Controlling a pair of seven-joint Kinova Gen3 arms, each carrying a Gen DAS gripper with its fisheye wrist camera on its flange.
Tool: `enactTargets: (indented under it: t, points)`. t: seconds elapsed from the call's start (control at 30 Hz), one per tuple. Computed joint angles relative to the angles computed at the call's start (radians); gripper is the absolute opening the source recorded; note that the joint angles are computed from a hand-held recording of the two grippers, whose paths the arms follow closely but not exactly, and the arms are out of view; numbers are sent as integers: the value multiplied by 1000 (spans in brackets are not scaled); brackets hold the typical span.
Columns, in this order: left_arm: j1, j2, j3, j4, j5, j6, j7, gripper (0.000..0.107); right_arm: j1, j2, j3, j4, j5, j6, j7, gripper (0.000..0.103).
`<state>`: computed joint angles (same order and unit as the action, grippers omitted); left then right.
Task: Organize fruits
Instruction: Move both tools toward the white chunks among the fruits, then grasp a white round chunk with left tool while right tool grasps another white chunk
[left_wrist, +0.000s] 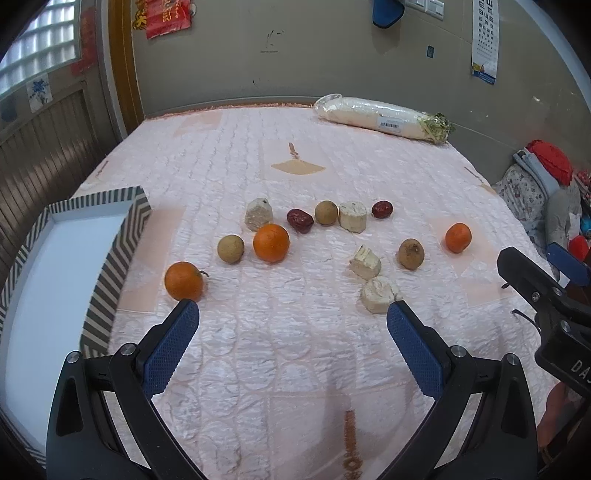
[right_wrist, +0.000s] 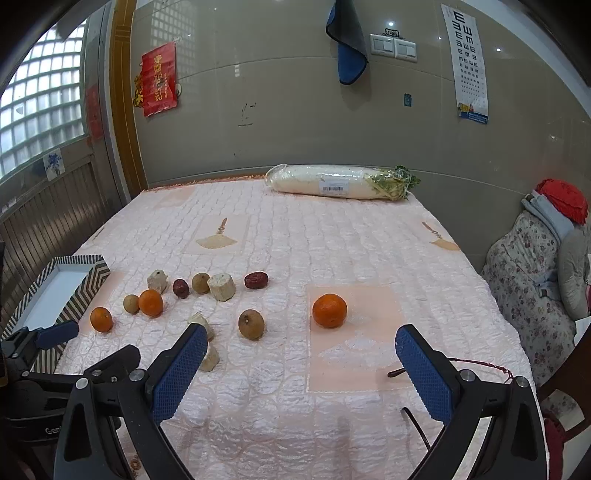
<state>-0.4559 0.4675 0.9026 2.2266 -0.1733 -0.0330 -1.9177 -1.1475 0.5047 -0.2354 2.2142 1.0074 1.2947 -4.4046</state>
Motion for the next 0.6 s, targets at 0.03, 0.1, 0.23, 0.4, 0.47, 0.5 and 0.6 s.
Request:
enactTargets:
  t: [0.03, 0.1, 0.23, 0.4, 0.47, 0.5, 0.6]
  points:
    - [12, 1, -10, -3, 1, 1, 1, 103, 1, 0, 0, 2, 1, -2, -1, 102]
    - [24, 5, -18, -9, 3, 6, 3, 102, 4, 1, 0, 2, 0, -4, 3, 102]
    - [39, 20, -24, -24, 11, 26, -12, 102, 5, 4, 2, 4, -8, -4, 0, 102]
    - [46, 43, -21, -44, 39, 62, -58, 102, 9, 4, 3, 8, -20, -7, 2, 101]
    - [62, 43, -32, -47, 56, 64, -79, 102, 10, 3, 3, 14, -18, -14, -2, 99]
    - [74, 42, -39, -48, 63, 66, -89, 102, 11, 3, 3, 15, -18, -16, -2, 96]
    - [96, 43, -44, -55, 82, 74, -119, 102, 23, -5, 2, 32, -4, -49, -8, 88]
